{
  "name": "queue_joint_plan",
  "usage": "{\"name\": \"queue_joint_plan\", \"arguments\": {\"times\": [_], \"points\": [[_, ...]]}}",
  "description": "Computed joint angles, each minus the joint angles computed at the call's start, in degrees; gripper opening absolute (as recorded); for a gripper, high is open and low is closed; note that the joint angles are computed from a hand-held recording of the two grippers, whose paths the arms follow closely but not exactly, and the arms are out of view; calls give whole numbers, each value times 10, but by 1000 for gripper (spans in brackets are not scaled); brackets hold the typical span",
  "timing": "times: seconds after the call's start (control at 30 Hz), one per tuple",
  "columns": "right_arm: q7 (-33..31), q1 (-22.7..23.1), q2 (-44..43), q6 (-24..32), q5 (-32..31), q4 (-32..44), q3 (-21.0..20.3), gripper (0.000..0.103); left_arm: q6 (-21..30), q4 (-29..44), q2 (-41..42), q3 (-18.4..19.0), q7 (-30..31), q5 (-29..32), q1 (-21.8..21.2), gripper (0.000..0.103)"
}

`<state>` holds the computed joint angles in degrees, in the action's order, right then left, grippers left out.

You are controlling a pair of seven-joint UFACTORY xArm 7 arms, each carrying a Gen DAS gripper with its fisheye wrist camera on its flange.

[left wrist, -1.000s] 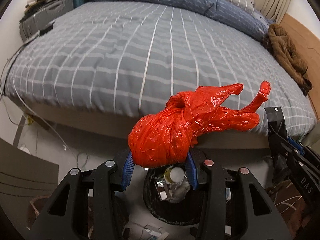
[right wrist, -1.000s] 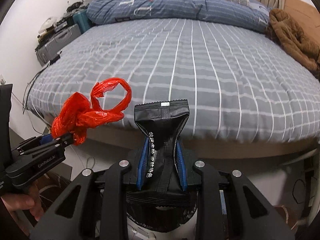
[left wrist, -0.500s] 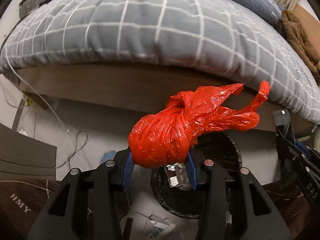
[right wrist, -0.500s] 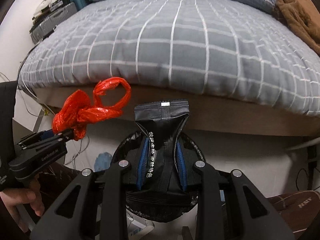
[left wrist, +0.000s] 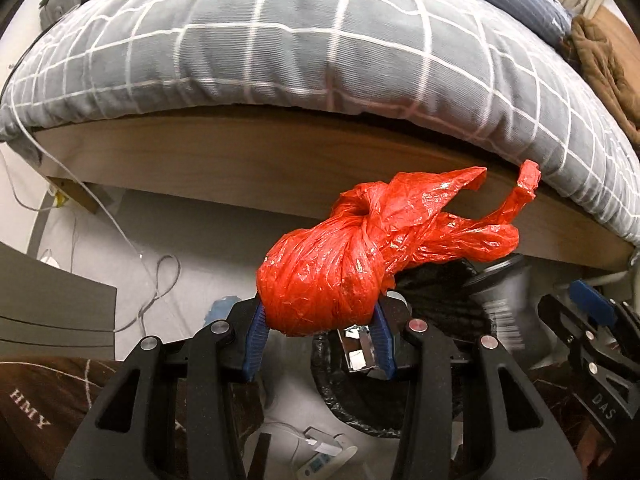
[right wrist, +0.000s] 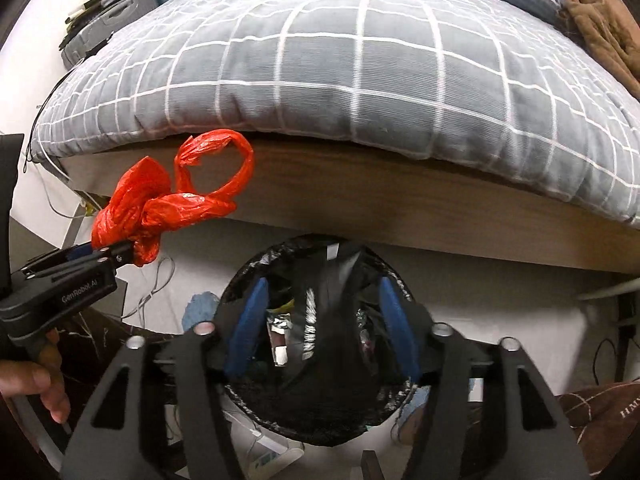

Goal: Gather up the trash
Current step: 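Open the right tool then the left tool, dropping packet and red bag into the bin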

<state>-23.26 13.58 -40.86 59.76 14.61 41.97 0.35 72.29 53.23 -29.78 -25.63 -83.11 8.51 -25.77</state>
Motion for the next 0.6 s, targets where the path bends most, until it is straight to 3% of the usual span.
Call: {"name": "queue_joint_plan", "arguments": {"times": [0.23,0.6], "points": [[-20,-29,-1,-4,-8,4,-30,85,-27,30,52,-2,10,16,-3,43],[-42,-79,7,-21,-27,19,-51,92,-60,92,136,3,2,50,-31,43]]}}
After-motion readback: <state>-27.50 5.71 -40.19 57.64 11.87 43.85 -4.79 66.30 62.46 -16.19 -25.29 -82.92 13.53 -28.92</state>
